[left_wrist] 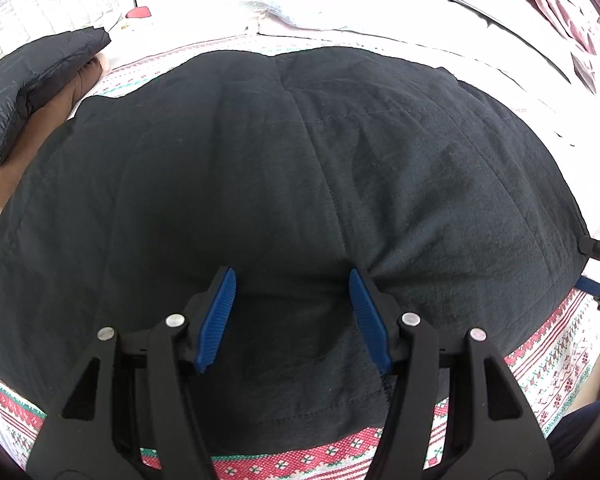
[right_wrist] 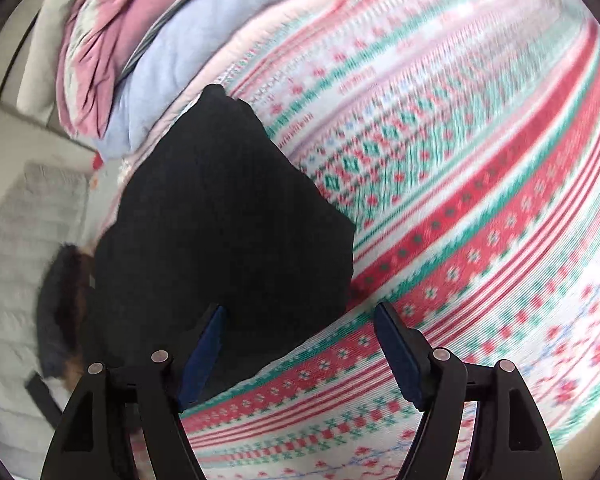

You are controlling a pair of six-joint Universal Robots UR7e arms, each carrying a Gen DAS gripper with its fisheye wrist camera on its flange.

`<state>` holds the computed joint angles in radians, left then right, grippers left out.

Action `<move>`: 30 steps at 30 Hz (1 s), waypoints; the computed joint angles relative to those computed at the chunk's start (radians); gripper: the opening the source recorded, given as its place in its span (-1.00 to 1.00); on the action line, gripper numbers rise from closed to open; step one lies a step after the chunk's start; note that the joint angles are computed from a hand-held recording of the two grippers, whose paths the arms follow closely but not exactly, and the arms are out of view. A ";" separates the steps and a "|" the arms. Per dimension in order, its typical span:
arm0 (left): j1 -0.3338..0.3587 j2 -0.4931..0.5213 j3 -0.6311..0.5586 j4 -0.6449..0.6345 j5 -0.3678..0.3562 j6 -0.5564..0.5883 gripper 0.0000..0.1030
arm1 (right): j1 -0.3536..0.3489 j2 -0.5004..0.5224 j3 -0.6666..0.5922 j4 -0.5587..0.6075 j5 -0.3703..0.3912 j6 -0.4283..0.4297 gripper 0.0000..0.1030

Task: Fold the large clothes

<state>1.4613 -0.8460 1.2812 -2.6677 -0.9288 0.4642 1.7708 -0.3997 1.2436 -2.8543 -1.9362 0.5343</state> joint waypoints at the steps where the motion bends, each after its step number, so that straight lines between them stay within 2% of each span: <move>1: 0.001 -0.001 -0.002 0.006 -0.003 -0.005 0.19 | 0.000 0.005 0.004 -0.022 0.016 0.004 0.49; 7: 0.003 -0.001 -0.013 0.030 -0.011 -0.013 0.19 | 0.022 0.078 -0.062 -0.069 0.022 -0.051 0.52; 14: 0.005 -0.002 -0.019 0.043 -0.016 -0.019 0.19 | 0.013 0.139 -0.062 -0.288 0.071 -0.029 0.52; 18: 0.006 -0.002 -0.021 0.045 -0.019 -0.019 0.19 | 0.022 0.197 -0.131 -0.333 0.056 -0.036 0.47; 20: 0.006 -0.002 -0.021 0.044 -0.018 -0.018 0.19 | 0.015 0.200 -0.125 -0.367 0.075 -0.010 0.29; 22: 0.006 -0.002 -0.021 0.044 -0.019 -0.019 0.19 | 0.001 0.199 -0.138 -0.361 0.121 0.041 -0.20; 24: 0.006 -0.002 -0.020 0.045 -0.018 -0.020 0.19 | 0.001 0.195 -0.137 -0.391 0.156 0.064 -0.40; 26: 0.006 -0.003 -0.021 0.048 -0.018 -0.022 0.19 | 0.033 0.202 -0.166 -0.418 0.142 -0.020 -0.48; 28: 0.007 -0.004 -0.024 0.057 -0.020 -0.028 0.19 | 0.075 0.216 -0.205 -0.437 0.103 -0.165 -0.52; 30: 0.008 -0.004 -0.026 0.062 -0.022 -0.028 0.19 | 0.107 0.242 -0.260 -0.431 0.070 -0.266 -0.53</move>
